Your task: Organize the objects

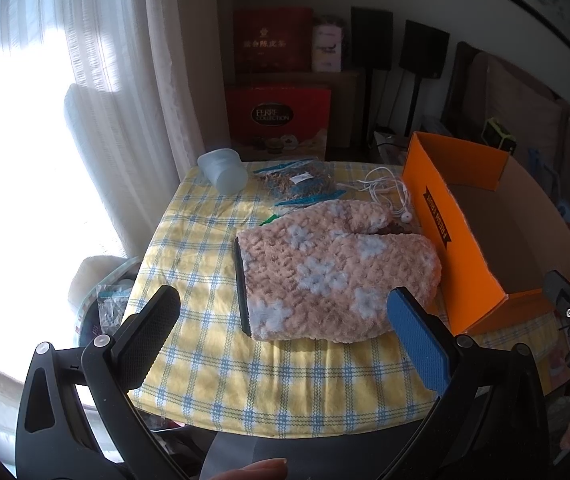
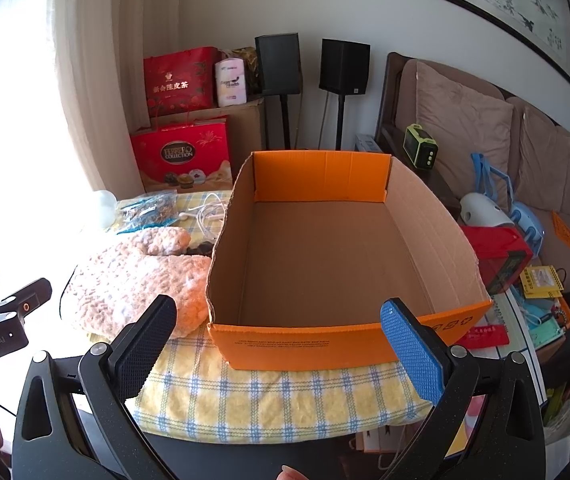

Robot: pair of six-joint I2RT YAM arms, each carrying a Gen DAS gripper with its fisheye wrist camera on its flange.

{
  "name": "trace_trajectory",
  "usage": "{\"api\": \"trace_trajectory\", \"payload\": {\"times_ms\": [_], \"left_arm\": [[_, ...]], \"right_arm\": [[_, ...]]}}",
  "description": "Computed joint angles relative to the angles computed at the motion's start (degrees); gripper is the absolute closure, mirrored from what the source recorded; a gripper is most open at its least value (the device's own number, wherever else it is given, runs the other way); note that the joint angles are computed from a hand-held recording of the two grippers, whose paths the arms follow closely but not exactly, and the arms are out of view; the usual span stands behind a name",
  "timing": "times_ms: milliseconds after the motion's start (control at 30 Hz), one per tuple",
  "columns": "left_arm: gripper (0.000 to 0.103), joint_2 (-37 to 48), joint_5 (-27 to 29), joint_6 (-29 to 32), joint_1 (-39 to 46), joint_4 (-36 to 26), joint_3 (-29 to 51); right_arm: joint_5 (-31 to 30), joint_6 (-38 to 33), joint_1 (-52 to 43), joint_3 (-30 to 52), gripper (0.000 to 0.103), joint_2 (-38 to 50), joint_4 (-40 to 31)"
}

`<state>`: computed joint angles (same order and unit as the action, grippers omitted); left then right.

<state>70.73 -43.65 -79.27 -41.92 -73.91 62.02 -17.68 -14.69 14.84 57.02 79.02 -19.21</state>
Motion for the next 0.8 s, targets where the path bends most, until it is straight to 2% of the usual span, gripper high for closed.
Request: {"api": "trace_trajectory", "payload": {"times_ms": [433, 800], "left_arm": [[0.0, 0.6, -0.1, -0.2, 0.0, -0.6, 0.6], [0.0, 1.6, -0.2, 3.2, 2.7, 0.9, 1.3]], "right_arm": [[0.3, 0.0, -0.5, 0.6, 0.0, 0.8, 0.2], [1.4, -1.3, -5.0, 5.2, 0.0, 4.8, 0.0]]}}
